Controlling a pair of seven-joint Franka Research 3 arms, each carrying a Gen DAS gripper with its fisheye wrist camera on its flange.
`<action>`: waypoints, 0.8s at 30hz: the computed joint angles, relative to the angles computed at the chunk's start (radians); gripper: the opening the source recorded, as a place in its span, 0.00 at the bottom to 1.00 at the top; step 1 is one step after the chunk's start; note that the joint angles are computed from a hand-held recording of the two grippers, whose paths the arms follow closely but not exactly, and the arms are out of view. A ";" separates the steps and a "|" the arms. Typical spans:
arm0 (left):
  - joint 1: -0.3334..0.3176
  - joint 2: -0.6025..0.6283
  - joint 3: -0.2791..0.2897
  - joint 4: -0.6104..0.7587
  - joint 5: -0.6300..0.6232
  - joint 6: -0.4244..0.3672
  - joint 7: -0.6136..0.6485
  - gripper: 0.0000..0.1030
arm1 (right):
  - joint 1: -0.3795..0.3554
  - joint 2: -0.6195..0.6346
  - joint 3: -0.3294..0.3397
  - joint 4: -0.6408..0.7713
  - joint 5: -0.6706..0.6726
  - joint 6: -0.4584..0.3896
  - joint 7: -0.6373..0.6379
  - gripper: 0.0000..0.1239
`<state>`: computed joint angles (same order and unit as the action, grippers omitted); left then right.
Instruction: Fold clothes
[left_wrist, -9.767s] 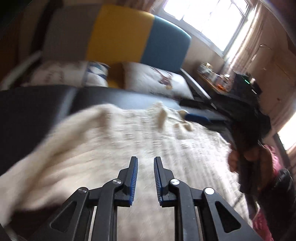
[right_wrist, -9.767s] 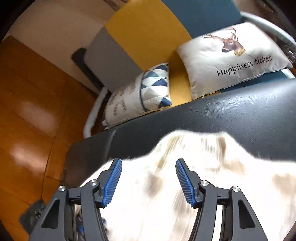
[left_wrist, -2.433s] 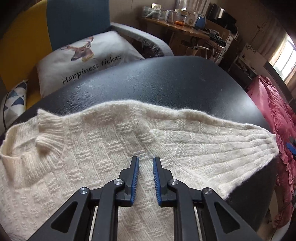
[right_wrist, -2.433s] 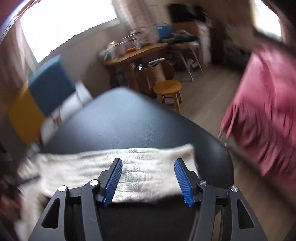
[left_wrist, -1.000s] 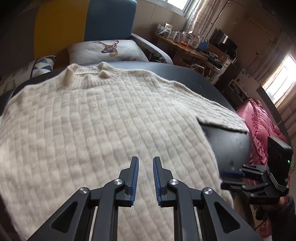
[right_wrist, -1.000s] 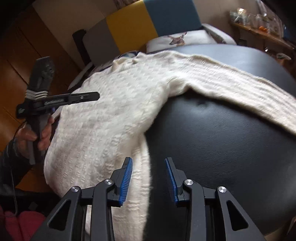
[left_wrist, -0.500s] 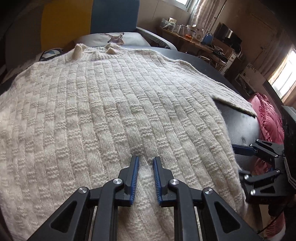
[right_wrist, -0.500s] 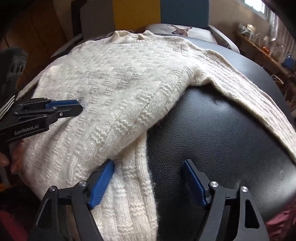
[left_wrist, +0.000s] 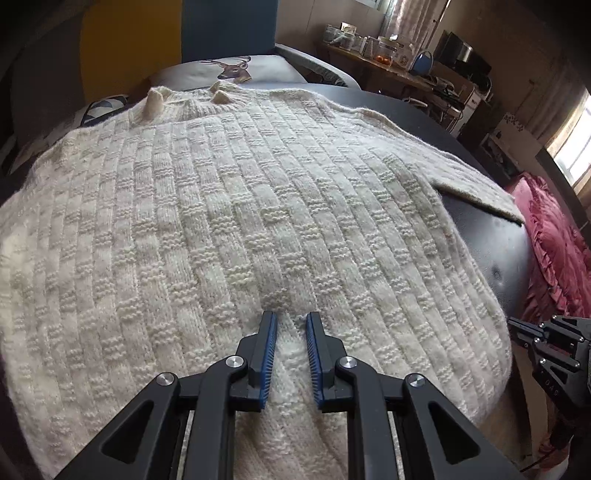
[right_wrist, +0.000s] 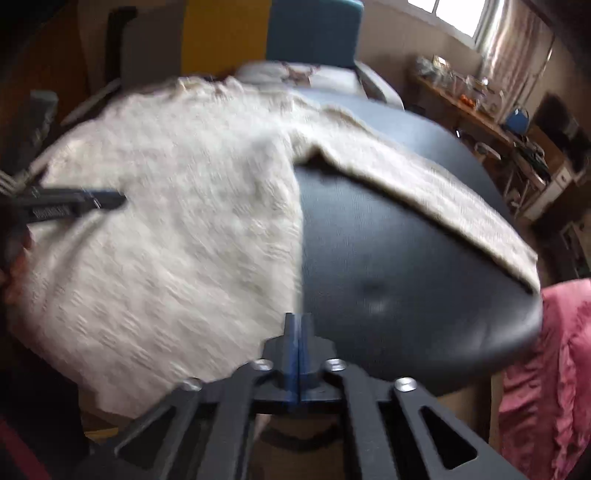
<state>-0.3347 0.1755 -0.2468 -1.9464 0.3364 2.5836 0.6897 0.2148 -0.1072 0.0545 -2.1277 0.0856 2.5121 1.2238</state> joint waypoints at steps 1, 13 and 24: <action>0.003 0.004 -0.004 0.013 -0.013 -0.006 0.020 0.15 | -0.002 0.005 -0.004 -0.006 0.014 -0.006 0.005 0.00; -0.003 0.138 -0.040 0.176 -0.153 0.189 0.200 0.15 | -0.066 0.166 -0.084 0.247 0.764 -0.235 -0.210 0.01; -0.020 0.309 -0.021 0.388 -0.150 0.137 0.248 0.15 | -0.149 0.628 0.038 0.742 0.950 -0.325 0.191 0.02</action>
